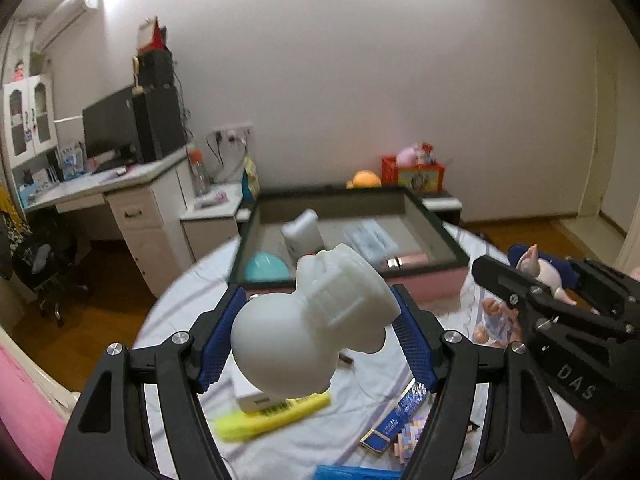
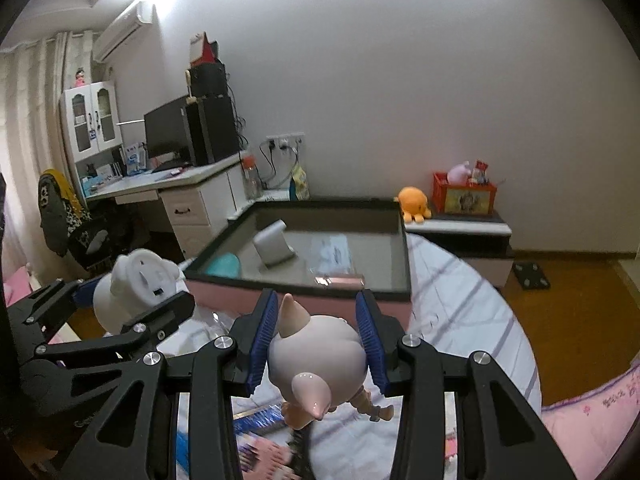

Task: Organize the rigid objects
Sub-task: 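Carry the white lamp and pig doll into the pink box and release both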

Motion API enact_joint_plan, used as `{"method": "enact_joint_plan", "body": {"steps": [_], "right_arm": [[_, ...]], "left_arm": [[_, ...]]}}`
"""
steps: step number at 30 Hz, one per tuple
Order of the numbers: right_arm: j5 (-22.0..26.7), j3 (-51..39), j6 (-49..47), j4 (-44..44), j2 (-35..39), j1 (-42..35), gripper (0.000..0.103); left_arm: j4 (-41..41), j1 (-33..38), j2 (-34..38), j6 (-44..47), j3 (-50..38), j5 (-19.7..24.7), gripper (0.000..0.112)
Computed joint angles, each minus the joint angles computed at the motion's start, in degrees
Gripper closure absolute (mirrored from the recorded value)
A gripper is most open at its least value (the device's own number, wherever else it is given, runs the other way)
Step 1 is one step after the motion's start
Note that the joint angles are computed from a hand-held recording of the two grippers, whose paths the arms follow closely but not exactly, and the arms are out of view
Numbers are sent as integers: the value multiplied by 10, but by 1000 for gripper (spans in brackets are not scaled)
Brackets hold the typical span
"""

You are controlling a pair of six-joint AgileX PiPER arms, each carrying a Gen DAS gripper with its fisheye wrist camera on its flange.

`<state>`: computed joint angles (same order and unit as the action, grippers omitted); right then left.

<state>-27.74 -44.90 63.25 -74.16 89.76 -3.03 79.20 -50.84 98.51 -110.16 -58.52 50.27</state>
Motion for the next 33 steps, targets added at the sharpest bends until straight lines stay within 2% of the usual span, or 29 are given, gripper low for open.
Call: {"method": "enact_joint_plan", "body": {"steps": [7,16,18,24,27,31,33], "right_arm": [[34,-3,-17,32,-41,47,61],[70,-32,-23,47,-55,84,61],[77,-38,-42,64,-54,90,61],[88,-75,-26,43,-27,96,61],[95,-102,-14,27,-5,99,61],[111,-168,66,-58,53,101,61],[109,-208,137,-127,90,98,61]], "left_arm": [[47,-7,-57,-32,41,42,38],[93,12,-90,-46,59,45,38],[105,23,-92,-49,59,35,38],[122,60,-70,-29,30,7,38],[125,95,-42,-5,-4,-30,38],[110,139,13,43,-70,-78,38],[74,173,52,94,-119,-125,38]]}}
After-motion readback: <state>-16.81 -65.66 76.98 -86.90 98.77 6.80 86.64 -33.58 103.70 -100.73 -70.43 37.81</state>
